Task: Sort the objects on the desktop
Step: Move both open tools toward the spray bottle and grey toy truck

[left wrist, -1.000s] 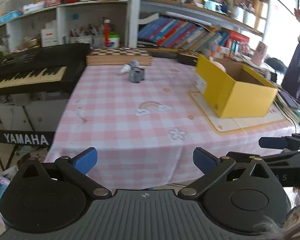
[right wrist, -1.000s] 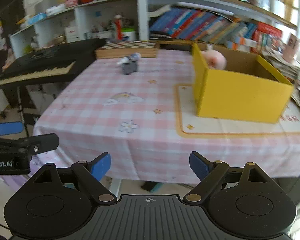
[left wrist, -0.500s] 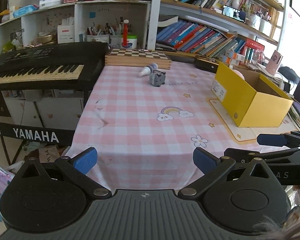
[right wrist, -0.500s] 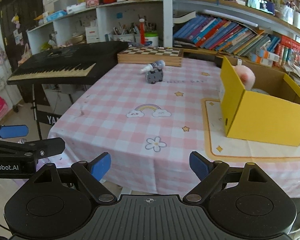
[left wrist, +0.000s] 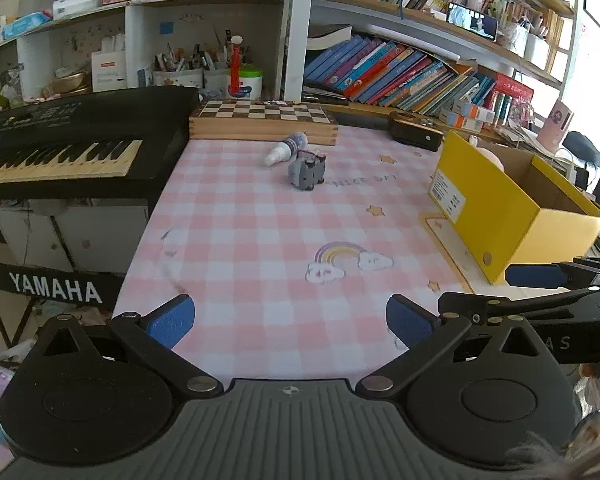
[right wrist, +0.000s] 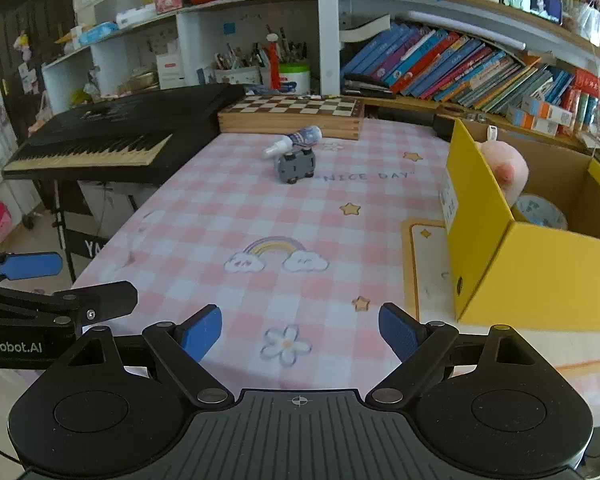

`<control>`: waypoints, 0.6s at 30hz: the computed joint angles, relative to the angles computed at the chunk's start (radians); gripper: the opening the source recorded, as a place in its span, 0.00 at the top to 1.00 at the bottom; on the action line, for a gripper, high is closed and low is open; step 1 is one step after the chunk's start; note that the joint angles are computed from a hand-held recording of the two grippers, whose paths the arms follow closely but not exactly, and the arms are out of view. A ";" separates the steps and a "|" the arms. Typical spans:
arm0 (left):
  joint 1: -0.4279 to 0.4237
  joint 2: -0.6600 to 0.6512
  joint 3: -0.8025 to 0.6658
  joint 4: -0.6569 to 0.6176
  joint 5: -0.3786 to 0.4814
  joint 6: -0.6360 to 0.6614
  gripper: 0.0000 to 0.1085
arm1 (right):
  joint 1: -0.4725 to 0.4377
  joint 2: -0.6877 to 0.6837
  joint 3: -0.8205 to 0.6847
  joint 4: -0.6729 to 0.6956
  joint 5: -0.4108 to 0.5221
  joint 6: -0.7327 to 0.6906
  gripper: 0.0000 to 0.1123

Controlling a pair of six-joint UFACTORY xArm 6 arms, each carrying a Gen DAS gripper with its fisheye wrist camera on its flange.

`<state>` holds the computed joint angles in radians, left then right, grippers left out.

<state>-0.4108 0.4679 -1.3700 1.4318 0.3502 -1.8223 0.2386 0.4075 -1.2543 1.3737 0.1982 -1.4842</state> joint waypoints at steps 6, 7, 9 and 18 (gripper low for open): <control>0.028 0.125 -0.161 -0.151 -0.007 0.163 0.05 | -0.028 0.128 -0.167 -0.175 0.048 0.176 0.22; 0.032 0.144 -0.189 -0.171 -0.006 0.186 0.05 | -0.030 0.148 -0.196 -0.192 0.054 0.193 0.22; 0.038 0.188 -0.252 -0.221 0.006 0.241 0.05 | -0.037 0.197 -0.267 -0.241 0.071 0.243 0.21; 0.064 0.391 -0.561 -0.404 0.081 0.452 0.05 | -0.062 0.455 -0.662 -0.496 0.168 0.526 0.22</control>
